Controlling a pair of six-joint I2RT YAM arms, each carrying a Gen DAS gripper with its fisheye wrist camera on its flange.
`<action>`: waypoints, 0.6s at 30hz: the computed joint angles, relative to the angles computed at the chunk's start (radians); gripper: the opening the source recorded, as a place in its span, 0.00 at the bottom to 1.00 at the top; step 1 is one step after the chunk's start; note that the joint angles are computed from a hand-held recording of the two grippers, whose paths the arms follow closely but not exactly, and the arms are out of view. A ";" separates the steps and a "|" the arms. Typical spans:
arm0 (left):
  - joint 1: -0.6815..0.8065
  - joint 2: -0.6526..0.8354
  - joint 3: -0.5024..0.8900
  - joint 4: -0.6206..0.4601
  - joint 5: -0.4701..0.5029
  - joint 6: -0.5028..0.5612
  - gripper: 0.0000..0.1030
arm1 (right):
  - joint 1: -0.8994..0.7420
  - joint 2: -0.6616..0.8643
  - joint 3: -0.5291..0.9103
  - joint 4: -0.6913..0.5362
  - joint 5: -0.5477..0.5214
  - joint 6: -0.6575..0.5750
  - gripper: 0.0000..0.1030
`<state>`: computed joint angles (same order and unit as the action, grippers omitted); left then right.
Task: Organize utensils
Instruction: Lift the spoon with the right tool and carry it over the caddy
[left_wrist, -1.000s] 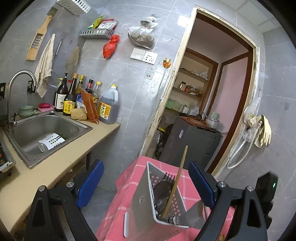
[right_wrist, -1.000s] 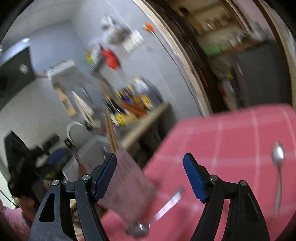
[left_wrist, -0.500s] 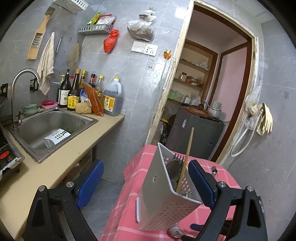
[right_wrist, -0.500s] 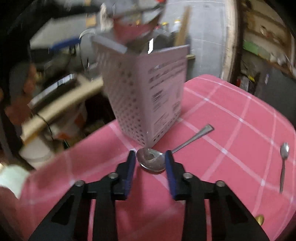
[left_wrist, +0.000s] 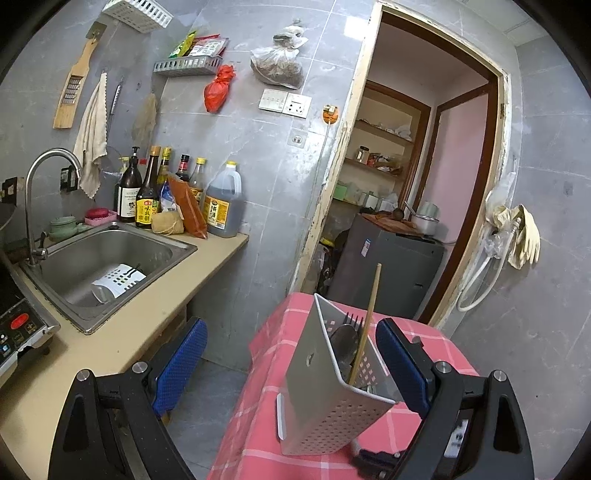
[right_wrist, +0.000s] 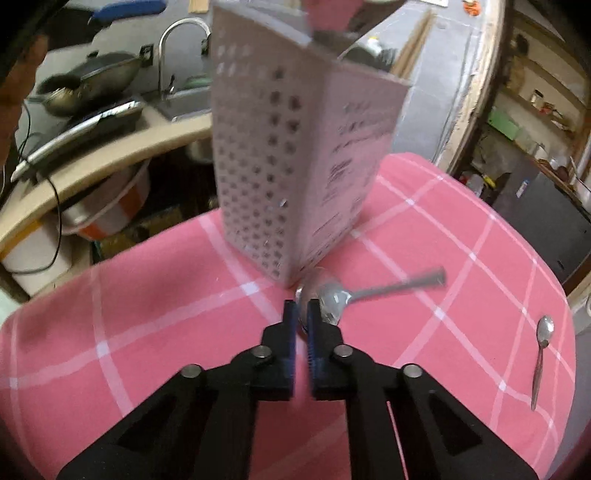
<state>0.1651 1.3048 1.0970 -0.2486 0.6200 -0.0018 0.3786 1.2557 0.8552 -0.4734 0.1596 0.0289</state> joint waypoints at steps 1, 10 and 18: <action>0.002 -0.002 0.002 -0.007 0.003 0.004 0.89 | -0.007 -0.020 0.006 -0.009 -0.004 0.012 0.02; 0.023 -0.011 0.059 -0.051 0.041 -0.041 0.89 | -0.282 -0.171 0.214 -0.161 -0.233 0.160 0.02; 0.023 -0.023 0.094 -0.110 0.033 0.009 0.90 | -0.488 -0.129 0.375 0.016 -0.709 0.438 0.02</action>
